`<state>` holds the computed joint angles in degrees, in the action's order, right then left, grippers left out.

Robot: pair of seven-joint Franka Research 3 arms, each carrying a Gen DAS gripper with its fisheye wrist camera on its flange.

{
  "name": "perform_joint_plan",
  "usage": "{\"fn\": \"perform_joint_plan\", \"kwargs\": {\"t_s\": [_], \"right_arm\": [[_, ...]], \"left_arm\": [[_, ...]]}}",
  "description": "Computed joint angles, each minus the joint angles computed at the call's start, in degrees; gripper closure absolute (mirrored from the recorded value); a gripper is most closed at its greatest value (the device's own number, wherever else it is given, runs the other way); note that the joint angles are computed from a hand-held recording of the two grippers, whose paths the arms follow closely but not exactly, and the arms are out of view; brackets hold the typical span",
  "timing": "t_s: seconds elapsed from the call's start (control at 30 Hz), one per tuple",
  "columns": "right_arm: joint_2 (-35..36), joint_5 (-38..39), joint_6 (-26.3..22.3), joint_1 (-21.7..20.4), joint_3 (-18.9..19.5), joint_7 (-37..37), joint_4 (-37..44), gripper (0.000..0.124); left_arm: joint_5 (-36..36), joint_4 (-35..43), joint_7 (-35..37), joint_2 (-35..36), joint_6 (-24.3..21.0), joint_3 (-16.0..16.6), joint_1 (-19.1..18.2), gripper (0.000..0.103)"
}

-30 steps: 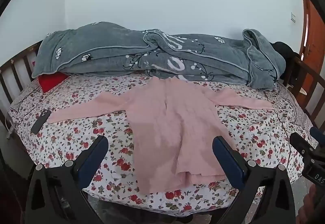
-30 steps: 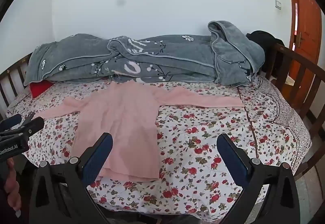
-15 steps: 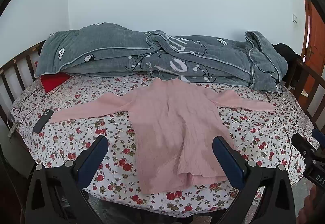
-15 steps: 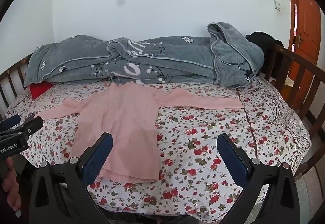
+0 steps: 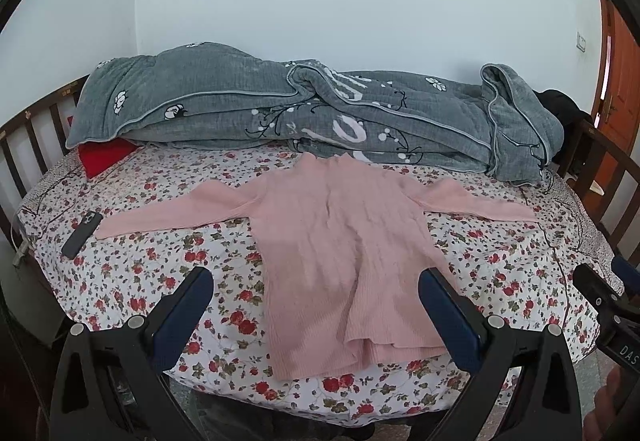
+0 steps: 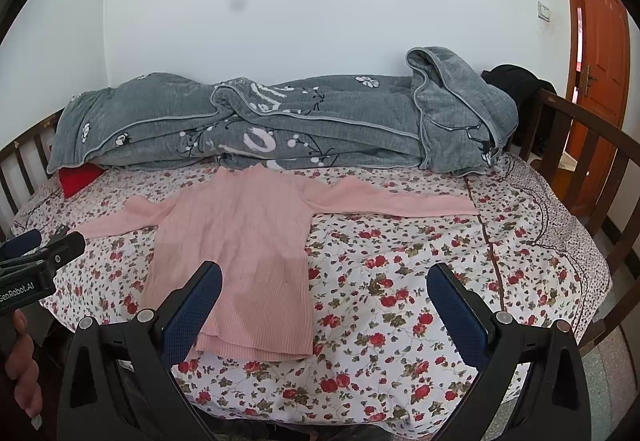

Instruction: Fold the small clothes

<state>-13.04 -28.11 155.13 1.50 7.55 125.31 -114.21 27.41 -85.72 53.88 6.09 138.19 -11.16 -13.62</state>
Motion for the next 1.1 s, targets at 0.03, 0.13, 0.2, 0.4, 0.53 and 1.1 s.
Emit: {"fn": "perform_joint_plan", "kwargs": {"t_s": [0.03,0.13,0.2,0.4,0.53,1.1], "right_arm": [[-0.26,-0.01,0.19,0.00,-0.03,0.10,-0.33,0.023],[-0.48,0.11,0.36,-0.05,-0.08,-0.02,-0.69,0.023],[-0.43,0.11,0.36,-0.17,0.06,0.01,-0.62,0.023],[-0.48,0.43,0.59,-0.30,0.12,-0.27,-0.77,0.023],[-0.89,0.04,1.20,-0.56,0.30,0.00,-1.57,0.023],[-1.37,-0.11,1.64,-0.97,0.78,0.29,-1.98,0.023]], "left_arm": [[-0.13,0.08,0.12,0.04,-0.03,0.01,0.04,0.000],[-0.42,-0.04,0.22,-0.05,0.06,-0.02,0.05,0.000],[-0.55,0.03,0.37,-0.02,0.03,-0.02,0.06,0.000],[-1.05,0.18,0.73,0.14,-0.14,-0.04,0.02,0.000],[-0.92,0.00,0.42,0.11,-0.05,-0.02,-0.02,0.000],[-0.50,-1.09,0.28,-0.40,0.89,0.06,0.23,0.000]]}}
